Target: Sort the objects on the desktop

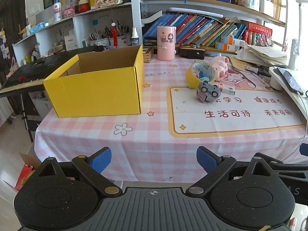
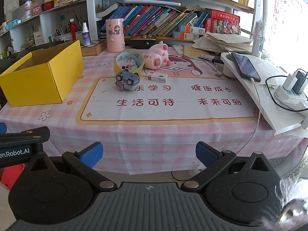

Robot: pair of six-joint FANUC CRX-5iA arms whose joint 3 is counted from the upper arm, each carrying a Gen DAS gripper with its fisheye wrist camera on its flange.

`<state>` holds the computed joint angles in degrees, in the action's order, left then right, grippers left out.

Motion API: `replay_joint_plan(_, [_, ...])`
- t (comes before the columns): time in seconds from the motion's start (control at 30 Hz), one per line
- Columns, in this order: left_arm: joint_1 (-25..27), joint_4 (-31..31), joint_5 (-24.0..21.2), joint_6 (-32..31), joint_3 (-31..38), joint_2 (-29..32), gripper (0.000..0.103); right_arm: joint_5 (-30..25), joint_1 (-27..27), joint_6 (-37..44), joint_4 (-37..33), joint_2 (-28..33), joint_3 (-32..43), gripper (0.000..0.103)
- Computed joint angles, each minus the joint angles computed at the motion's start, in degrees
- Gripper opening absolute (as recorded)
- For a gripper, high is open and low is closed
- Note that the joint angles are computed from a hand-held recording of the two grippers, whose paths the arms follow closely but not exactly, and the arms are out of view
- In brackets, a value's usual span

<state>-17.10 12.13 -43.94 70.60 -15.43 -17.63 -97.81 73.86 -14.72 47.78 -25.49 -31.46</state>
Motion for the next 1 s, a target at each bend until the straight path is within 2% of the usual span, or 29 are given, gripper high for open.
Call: replay_joint_plan(1.0, [1.01,0.45,0.19,-1.28,-0.58,-0.60,0.097,-0.22,0.94,-1.00,0.57,0.40,0.05,0.103])
